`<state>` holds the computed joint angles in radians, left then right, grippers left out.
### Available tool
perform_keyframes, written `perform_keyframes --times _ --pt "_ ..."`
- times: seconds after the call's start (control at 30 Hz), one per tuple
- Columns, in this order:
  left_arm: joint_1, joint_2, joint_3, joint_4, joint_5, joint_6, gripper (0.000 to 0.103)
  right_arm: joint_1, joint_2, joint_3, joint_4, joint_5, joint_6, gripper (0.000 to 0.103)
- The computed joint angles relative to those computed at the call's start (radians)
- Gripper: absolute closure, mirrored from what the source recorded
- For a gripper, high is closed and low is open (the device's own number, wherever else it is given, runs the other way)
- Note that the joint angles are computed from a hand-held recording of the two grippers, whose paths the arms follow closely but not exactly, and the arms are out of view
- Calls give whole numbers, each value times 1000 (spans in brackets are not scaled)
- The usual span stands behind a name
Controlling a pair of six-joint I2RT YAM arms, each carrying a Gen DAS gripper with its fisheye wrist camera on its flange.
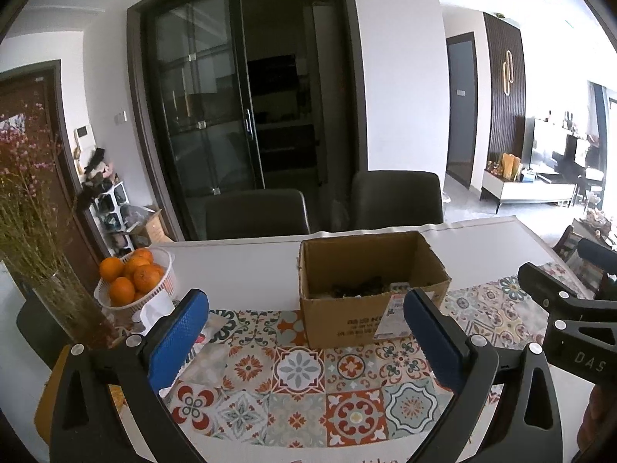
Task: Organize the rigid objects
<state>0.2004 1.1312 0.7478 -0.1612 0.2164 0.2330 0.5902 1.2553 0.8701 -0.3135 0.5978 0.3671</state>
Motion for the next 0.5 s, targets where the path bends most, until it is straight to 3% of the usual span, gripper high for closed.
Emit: perform_keyframes --times 0.5 --pt "43 -177 -56 -76 48 8 0 92 -143 -79 -94 12 99 6"
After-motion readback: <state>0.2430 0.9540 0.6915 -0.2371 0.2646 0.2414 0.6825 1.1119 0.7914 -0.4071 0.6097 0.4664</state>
